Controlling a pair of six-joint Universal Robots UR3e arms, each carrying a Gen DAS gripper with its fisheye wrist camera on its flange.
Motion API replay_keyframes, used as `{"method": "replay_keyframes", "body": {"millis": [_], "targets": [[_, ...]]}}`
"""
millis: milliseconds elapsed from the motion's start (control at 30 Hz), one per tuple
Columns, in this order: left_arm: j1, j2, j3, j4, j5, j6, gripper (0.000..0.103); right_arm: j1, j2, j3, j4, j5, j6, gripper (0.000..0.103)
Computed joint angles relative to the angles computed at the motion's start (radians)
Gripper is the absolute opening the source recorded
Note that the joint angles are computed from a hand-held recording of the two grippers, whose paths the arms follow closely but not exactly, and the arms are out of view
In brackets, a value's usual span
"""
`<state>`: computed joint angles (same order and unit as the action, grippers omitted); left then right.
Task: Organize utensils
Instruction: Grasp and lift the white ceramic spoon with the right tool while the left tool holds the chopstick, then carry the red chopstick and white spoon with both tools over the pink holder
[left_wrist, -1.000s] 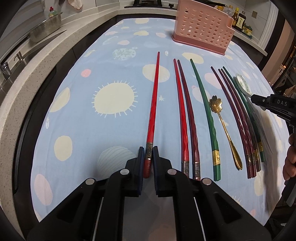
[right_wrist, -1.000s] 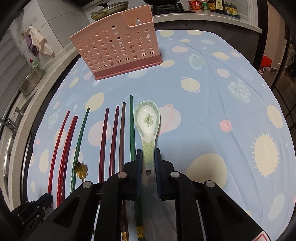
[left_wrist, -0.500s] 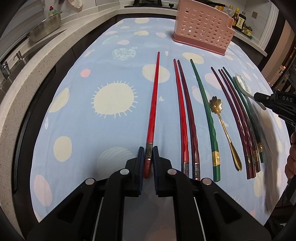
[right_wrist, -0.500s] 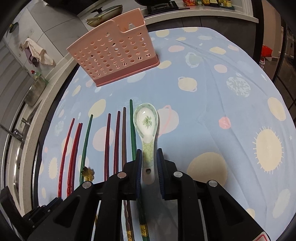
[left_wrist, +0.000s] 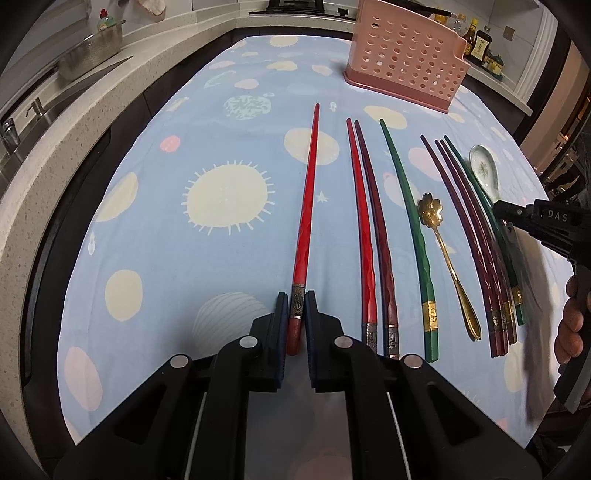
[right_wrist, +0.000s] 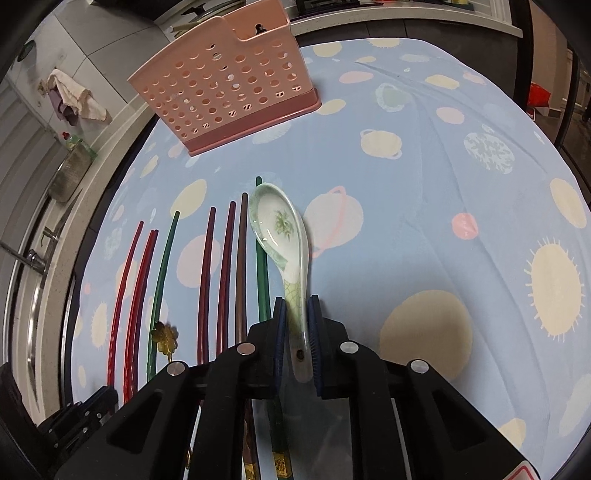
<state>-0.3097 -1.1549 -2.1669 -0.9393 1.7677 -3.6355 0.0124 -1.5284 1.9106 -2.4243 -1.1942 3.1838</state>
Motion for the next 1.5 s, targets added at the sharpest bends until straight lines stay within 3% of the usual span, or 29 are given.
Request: {"method": "replay_keyframes", "body": {"millis": [433, 1000, 1500], "targets": [[0.078, 0.095, -0.060, 0.001, -0.093, 0.010, 0.009, -0.013, -0.066, 0.083, -0.019, 0.005, -0.013, 0.009], [0.047, 0.185, -0.101, -0.019, -0.124, -0.020, 0.007, -0.054, -0.343, 0.223, 0.078, -0.031, -0.063, 0.007], [0.031, 0.249, 0.009, -0.102, -0.065, -0.023, 0.007, -0.140, -0.535, 0.214, 0.185, 0.013, -0.096, 0.007]]}}
